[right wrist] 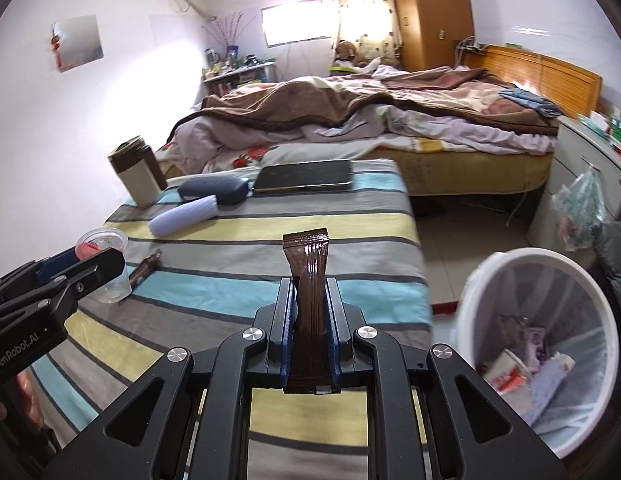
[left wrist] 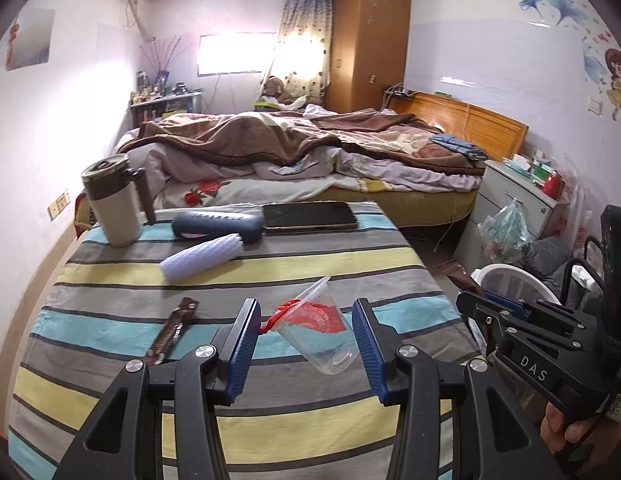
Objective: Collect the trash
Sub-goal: 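Carry the wrapper and plastic bag toward the white bin with both tools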
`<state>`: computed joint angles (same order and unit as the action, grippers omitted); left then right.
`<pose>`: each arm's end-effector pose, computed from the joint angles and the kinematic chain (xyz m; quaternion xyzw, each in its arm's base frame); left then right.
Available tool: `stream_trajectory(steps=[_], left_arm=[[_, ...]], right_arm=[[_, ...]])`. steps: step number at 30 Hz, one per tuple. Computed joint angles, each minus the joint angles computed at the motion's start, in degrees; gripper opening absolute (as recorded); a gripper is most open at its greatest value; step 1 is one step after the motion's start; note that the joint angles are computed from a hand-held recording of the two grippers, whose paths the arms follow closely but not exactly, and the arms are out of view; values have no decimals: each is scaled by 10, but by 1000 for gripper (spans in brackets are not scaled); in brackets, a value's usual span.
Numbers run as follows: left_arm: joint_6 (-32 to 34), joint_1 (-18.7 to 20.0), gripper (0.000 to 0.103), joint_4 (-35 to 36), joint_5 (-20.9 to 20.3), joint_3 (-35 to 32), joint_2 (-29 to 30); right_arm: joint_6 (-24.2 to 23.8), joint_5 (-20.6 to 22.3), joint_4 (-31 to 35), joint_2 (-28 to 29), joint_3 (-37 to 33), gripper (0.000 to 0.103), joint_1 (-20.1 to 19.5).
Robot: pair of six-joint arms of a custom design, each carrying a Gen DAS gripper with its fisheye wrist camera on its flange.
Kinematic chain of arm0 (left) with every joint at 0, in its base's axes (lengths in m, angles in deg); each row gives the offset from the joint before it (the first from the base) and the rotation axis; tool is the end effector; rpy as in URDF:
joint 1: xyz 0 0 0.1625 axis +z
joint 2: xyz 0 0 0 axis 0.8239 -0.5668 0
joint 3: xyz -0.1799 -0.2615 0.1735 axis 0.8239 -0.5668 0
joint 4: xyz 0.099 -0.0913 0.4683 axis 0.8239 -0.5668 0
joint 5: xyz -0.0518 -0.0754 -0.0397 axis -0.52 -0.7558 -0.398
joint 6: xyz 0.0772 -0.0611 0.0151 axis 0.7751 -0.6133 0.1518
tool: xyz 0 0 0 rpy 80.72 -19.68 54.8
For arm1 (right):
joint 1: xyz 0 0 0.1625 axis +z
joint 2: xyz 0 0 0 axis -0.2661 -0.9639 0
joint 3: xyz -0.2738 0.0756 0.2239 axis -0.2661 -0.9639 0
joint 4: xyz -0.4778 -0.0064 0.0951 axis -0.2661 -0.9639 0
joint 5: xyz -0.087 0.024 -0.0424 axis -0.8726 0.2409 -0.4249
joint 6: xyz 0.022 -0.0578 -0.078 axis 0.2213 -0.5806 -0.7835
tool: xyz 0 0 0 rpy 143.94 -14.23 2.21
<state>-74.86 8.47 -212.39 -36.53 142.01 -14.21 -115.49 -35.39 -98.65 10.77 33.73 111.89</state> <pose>-0.1129 -0.7365 0.1720 -0.0165 0.7806 -0.4878 0.3905 0.2189 -0.8308 0.0372 0.4119 -0.8751 0.2209 0.1257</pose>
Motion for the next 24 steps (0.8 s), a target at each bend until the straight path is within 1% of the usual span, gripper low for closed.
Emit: stream_trajectory(steps=[5, 10, 13, 18, 22, 24], left_arm=[[3, -7, 48, 21, -20, -26, 25], [14, -14, 48, 34, -39, -60, 56], [11, -16, 48, 55, -54, -81, 72], [26, -21, 48, 77, -71, -130, 111], [49, -25, 48, 96, -98, -174, 144], [49, -24, 48, 118, -109, -201, 162]], right_arm=[[12, 0, -17, -13, 9, 17, -9], [19, -8, -36, -24, 16, 17, -20], [26, -12, -46, -30, 16, 17, -27], [35, -23, -62, -39, 16, 17, -40], [46, -34, -66, -41, 9, 17, -50], [53, -41, -72, -41, 5, 17, -54]])
